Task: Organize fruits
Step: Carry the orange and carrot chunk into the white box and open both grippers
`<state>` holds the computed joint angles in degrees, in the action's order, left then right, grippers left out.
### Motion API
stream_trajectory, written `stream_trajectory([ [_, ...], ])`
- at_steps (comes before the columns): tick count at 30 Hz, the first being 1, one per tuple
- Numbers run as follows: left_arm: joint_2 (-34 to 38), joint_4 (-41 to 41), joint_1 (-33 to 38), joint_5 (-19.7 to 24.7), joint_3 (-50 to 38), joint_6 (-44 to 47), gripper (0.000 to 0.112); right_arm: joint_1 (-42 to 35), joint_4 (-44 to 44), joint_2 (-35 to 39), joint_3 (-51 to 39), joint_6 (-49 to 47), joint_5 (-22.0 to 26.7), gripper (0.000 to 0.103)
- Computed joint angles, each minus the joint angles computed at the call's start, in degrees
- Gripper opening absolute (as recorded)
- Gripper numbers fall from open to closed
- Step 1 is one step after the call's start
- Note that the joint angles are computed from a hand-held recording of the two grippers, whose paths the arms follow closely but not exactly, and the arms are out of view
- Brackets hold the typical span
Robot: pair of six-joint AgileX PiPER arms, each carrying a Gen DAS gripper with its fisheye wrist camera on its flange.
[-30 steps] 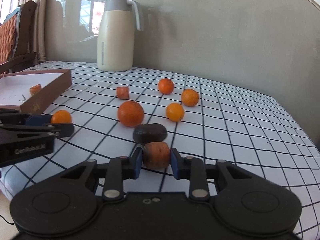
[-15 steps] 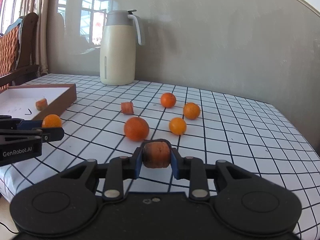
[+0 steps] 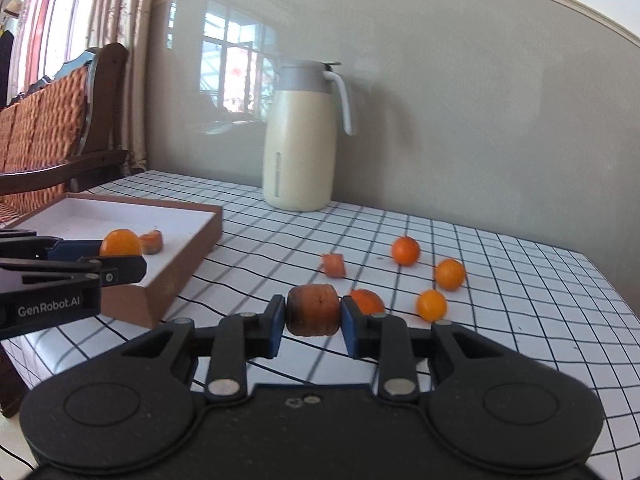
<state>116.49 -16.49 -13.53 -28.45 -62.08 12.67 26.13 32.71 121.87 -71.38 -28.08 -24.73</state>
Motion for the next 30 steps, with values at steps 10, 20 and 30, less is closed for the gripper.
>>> stream_trajectory([
  [10, -3.9, 3.38, 5.43, -2.57, 4.9, -3.47, 0.034, 3.61, -2.81, 1.0, -3.79, 1.29, 1.01, 0.021],
  [20, -5.84, 8.46, 11.8, -4.57, 8.17, -8.87, 0.034, 7.12, -3.74, 2.56, -8.13, -0.16, 2.61, 0.021],
  [30, -5.85, 9.81, 15.98, -6.59, 9.5, -10.23, 0.034, 9.81, -5.77, 4.77, -13.85, -0.4, 5.77, 0.021],
])
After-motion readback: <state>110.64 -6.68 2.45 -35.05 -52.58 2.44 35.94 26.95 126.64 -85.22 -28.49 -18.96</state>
